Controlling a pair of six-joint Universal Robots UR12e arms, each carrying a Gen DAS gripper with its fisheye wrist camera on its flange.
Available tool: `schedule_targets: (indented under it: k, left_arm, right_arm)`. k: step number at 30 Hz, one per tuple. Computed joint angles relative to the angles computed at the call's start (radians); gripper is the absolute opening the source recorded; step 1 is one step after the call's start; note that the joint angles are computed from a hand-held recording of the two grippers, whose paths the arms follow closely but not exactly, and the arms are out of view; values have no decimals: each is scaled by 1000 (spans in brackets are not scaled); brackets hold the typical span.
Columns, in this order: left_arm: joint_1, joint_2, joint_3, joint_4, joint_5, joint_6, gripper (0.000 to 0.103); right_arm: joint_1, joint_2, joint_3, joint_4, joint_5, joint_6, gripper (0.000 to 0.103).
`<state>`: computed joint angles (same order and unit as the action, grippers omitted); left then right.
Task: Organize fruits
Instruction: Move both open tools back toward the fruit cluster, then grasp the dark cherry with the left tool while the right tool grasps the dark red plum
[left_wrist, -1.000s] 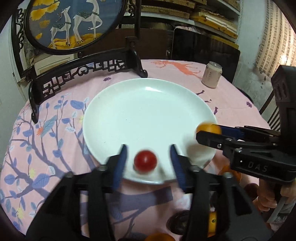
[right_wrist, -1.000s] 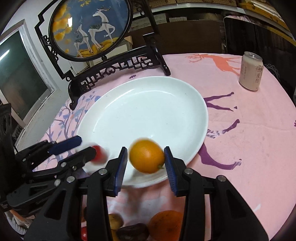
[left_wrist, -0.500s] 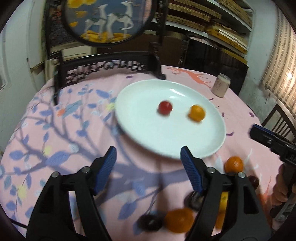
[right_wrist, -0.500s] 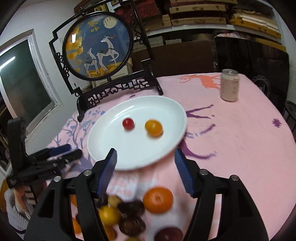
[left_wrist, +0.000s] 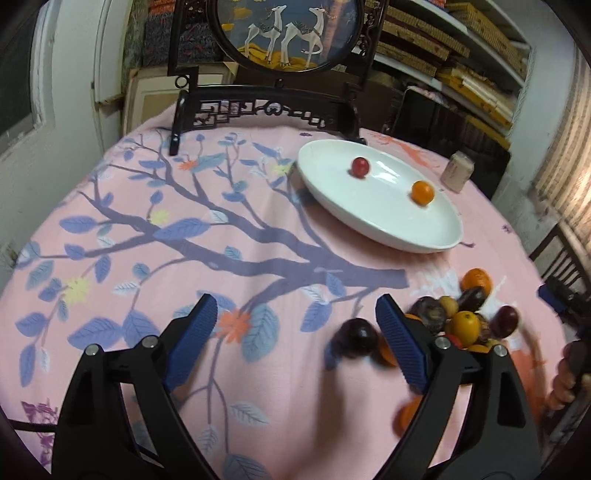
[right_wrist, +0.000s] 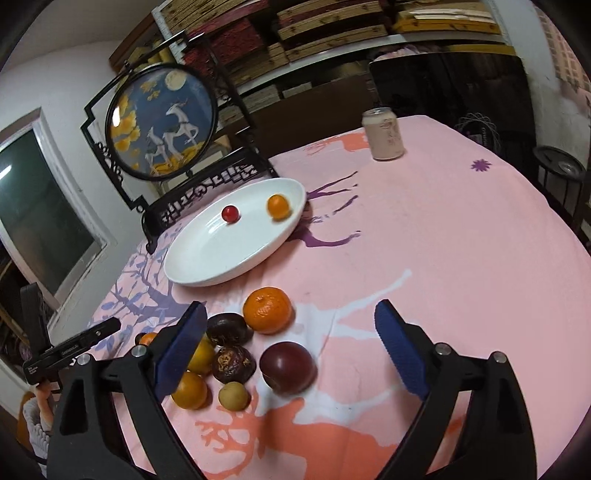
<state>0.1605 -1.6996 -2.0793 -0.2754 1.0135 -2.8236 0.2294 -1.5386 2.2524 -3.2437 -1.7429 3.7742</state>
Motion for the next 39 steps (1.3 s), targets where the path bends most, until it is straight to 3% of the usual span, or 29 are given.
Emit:
schedule_targets:
  k: [3, 9, 12, 14, 15, 17, 18, 21, 23, 26, 30, 35, 39]
  left_arm:
    - [-5, 5, -1, -29, -6, 31, 89]
    - [-37, 7, -1, -65, 56, 108, 90]
    - [-59, -1, 0, -46, 143, 117, 90]
    - [-72, -10, -4, 11, 212, 101, 97]
    - [-72, -12, -9, 53, 230, 87, 97]
    - [-85, -25, -23, 195, 347, 35, 97]
    - [-81, -29, -26, 233, 369, 17, 96]
    - [-46, -16, -29, 204, 254, -12, 94]
    - [-46, -7, -46, 231, 212, 39, 94]
    - [-66, -2, -68, 267, 205, 135, 91]
    - [-78, -1, -75, 264, 188, 211, 75]
    - [-59, 17, -68, 116, 87, 318, 51]
    - [-73, 19, -68, 73, 83, 394, 35]
  right_arm:
    - [0, -2, 3, -3, -12, 8, 92]
    - [-5, -4, 3, 11, 0, 19, 92]
    - [-6, -5, 4, 12, 1, 18, 92]
    - [-5, -6, 2, 17, 0, 21, 92]
    - [-5, -6, 2, 18, 0, 22, 92]
    - [-4, -7, 2, 15, -3, 23, 92]
    - [-4, -7, 3, 14, -4, 23, 92]
    - [-3, -7, 2, 15, -2, 21, 92]
    - [-3, -7, 1, 18, -4, 18, 92]
    - [-4, -7, 1, 23, -4, 21, 92]
    - [-4, -8, 1, 27, -6, 20, 92]
    - [-5, -9, 2, 31, -4, 23, 92]
    - [-3, -8, 0, 36, -5, 18, 92]
